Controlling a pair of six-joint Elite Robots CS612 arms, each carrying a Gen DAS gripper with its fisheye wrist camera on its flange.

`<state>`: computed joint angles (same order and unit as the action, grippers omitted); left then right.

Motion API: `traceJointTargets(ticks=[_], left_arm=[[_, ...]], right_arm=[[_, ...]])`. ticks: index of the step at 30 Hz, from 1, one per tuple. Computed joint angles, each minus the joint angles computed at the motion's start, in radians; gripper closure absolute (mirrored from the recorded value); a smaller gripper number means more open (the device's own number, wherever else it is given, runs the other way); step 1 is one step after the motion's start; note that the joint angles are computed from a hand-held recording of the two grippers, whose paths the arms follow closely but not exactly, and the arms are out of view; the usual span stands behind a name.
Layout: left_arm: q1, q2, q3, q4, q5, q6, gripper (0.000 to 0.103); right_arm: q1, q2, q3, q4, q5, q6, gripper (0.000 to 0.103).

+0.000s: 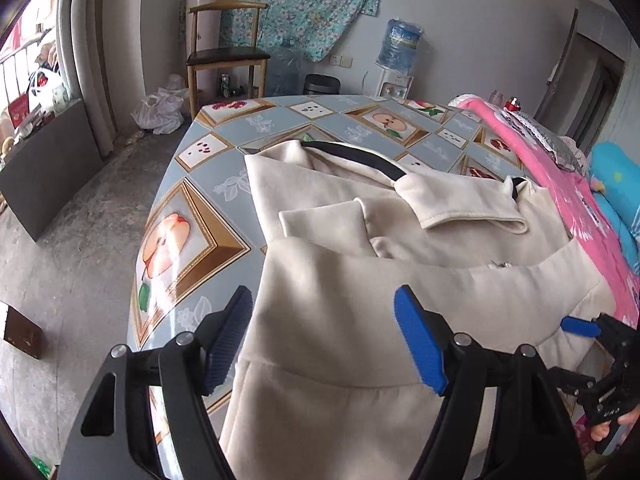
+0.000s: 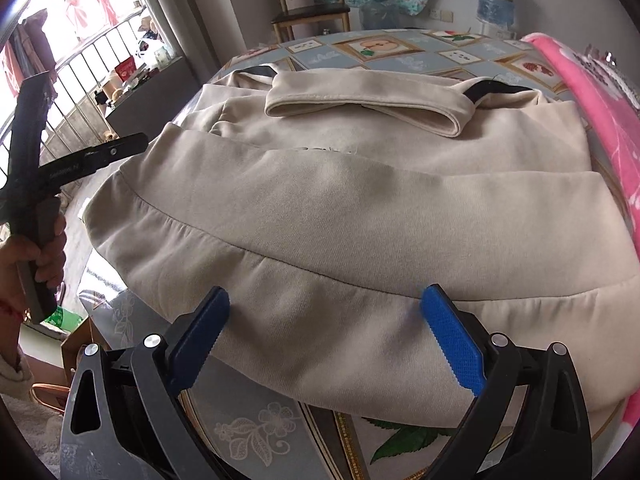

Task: Fold large clothes
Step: 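Pinch the jacket's folded edge with the left gripper, then pinch the jacket edge with the right gripper while the left gripper holds its edge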

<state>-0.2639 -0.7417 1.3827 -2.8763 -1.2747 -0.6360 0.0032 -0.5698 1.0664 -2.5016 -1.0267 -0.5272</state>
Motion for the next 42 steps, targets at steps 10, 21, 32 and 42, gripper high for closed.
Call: traceJointTargets(ticks=[10,21,32,42], left_arm=[[0.06,0.049,-0.042,-0.034,-0.2,-0.126,0.067],[0.036,0.019,0.018,-0.181,-0.249,0.094,0.085],[0.034,0.044,-0.054,0.003,-0.135,0.065,0.085],[-0.022,0.037,-0.071,0.128,0.108,0.138,0.089]], right_arm=[[0.002,-0.002,-0.003,0.015,-0.012,-0.015,0.009],[0.004,0.0,-0.008,0.02,-0.028,-0.023,0.009],[0.005,0.007,-0.027,0.047,-0.028,-0.029,0.008],[-0.001,0.003,-0.017,0.051,-0.009,-0.025,0.008]])
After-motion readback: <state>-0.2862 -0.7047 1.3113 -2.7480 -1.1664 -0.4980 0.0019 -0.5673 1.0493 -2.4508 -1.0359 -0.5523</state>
